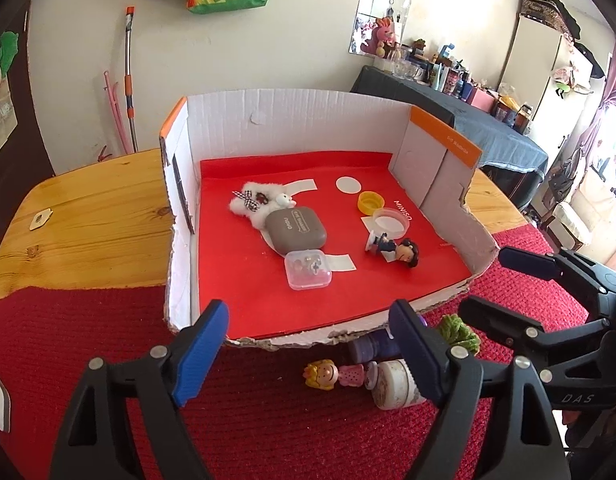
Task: Organize objects
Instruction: 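Withdraw both tools out of the box back over the rug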
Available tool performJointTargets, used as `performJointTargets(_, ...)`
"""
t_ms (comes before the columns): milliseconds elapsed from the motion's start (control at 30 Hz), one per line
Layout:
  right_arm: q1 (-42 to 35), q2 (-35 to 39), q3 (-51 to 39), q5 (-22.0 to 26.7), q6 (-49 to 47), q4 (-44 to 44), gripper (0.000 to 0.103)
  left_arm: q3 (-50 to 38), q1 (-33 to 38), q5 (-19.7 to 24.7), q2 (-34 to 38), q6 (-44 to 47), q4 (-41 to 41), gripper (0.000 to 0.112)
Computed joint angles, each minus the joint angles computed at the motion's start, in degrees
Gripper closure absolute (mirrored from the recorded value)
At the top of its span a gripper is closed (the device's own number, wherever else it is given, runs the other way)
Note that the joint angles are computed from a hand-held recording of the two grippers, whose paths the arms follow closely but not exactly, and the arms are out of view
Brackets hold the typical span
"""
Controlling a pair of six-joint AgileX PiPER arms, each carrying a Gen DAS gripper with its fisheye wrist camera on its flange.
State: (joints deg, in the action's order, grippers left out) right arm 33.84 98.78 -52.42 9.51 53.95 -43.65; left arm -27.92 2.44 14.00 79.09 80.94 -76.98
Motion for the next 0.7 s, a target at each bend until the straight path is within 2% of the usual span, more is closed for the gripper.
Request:
performJointTargets(67,0.3,-0.8,0.9,0.0,4.3,-4.1,0.020,0.7,-0.4,-0.3,-1.0,0.2,-0.4,0.023)
performJointTargets(333,2.1,-4.1,4.9,0.5,18.9,-17.2,0.020,3.6,-1.6,-1.7,-4.6,-0.9,-0.2,0.016)
performJointTargets(700,6.2,-7.9,9.7,3.1,33.1,-29.5,0.015,7.9,-1.6,-1.9,-9.9,-1.9,0.1,0.013)
